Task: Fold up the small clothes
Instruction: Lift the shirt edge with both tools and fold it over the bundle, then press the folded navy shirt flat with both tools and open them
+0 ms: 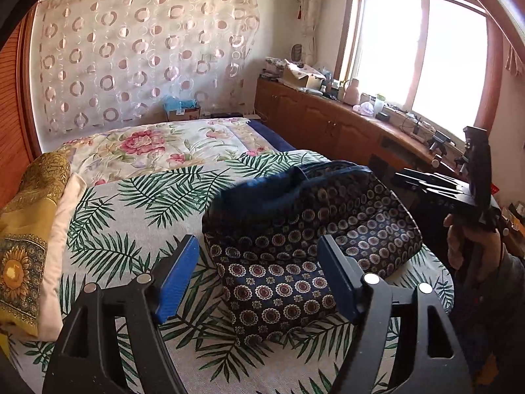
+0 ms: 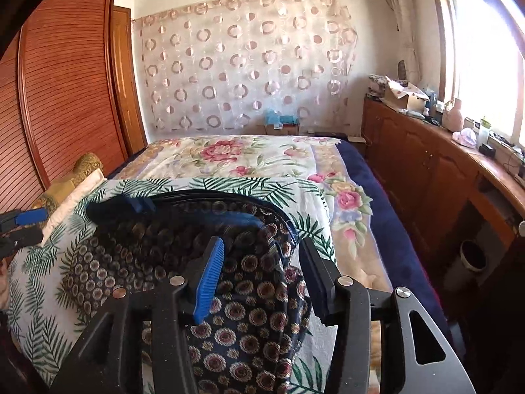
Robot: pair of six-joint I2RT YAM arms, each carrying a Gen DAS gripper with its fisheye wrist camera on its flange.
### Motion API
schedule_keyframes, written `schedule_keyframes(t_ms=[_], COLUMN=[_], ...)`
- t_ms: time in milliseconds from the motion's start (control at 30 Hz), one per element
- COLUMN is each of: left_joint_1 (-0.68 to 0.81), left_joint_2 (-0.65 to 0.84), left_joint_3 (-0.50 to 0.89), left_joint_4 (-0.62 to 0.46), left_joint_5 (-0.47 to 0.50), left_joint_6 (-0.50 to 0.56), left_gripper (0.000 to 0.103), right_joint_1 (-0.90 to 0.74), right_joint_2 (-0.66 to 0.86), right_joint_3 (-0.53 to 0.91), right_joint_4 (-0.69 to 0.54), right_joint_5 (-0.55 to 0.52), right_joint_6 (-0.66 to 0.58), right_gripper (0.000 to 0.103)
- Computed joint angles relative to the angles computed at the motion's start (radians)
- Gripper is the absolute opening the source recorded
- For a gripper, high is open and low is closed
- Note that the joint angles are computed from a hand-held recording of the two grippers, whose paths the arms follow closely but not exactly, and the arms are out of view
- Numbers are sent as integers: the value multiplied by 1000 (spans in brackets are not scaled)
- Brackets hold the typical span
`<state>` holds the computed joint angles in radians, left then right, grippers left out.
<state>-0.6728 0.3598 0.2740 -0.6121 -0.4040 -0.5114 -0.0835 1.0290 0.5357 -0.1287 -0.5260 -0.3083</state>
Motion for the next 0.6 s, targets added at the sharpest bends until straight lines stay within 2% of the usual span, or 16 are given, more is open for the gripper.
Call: schedule_keyframes(t_ms=[133,233,433,600], left_joint_1=[84,130,206,331], left_joint_2=[54,96,167,333], left_joint_3=[-22,-37,-64,-77], left_joint_4=[60,103,172,309], left_joint_5=[64,98,156,235], left_joint_6=[23,37,85,158], left_gripper=[75,75,75,75], right_joint_1=[1,9,-42,-31], right_joint_2=[65,146,297,376], right_joint_3=[7,35,156,215], right_joint_4=[-27,-28,-98,-131], right_joint_5=[39,76,-11,25], right_joint_6=[-69,-74,-45,-66], right_gripper=[52,52,52,52])
